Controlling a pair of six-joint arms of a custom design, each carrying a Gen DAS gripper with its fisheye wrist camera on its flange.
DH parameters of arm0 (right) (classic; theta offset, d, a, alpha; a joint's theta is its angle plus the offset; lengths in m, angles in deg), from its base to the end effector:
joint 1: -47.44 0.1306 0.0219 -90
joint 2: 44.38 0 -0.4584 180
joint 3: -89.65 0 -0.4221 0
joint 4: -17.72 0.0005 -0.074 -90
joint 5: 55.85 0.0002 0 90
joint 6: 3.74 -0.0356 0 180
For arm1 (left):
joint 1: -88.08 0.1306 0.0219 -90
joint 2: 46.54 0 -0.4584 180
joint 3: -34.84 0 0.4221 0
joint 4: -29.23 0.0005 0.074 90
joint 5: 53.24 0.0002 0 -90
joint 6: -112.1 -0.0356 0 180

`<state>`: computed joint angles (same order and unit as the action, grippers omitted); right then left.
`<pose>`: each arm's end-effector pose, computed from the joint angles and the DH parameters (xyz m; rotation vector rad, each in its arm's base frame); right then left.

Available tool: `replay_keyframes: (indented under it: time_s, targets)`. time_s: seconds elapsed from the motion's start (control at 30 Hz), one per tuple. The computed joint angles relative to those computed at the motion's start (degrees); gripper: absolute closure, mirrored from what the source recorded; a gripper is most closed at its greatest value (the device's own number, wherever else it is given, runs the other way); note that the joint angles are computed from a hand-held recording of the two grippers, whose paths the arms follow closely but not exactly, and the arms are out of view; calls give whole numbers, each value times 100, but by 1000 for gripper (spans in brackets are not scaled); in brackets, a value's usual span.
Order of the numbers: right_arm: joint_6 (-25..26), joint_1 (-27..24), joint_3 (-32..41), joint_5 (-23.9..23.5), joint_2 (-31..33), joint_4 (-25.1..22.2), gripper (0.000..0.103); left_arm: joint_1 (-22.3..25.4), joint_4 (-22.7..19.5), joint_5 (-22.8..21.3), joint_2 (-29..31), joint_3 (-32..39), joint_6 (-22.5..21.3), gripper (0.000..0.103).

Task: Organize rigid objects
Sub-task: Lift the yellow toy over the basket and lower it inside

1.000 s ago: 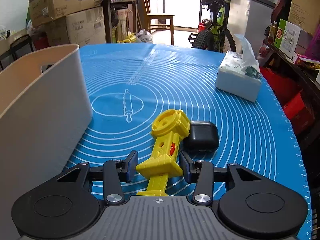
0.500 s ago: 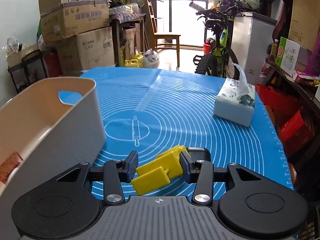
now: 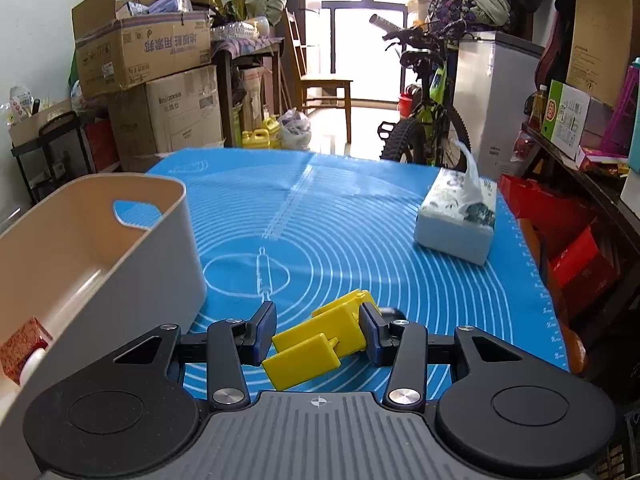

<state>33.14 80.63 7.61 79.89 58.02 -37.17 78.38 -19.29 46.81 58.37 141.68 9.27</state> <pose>0.5092 0.3020 0.4605 0.6350 2.1352 -0.2659 0.6263 -0.1139 0.5084 0.5453 2.3121 -0.1829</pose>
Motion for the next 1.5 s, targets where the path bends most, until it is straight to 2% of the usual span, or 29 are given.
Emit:
replay_keyframes:
  time_s: [0.23, 0.43, 0.6, 0.7, 1.07, 1.4, 1.5]
  targets:
    - [454, 79, 202, 230, -64, 246, 52, 3, -1, 4, 2, 1, 5, 86]
    - [1210, 225, 546, 261, -4, 869, 52, 4, -4, 5, 4, 4, 4, 86]
    - [1831, 363, 921, 45, 190, 1333, 52, 5, -5, 6, 4, 6, 5, 86]
    - [2047, 426, 1182, -143, 380, 1413, 52, 7, -3, 13, 4, 0, 6, 86]
    - [2153, 617, 2005, -819, 1155, 1032, 52, 10, 10, 19, 2, -16, 9, 86]
    - [1985, 650, 2278, -1330, 1487, 393, 52, 12, 4, 21, 4, -11, 10, 86]
    - [1976, 643, 2151, -1468, 1431, 401, 53, 11, 6, 19, 3, -13, 7, 86]
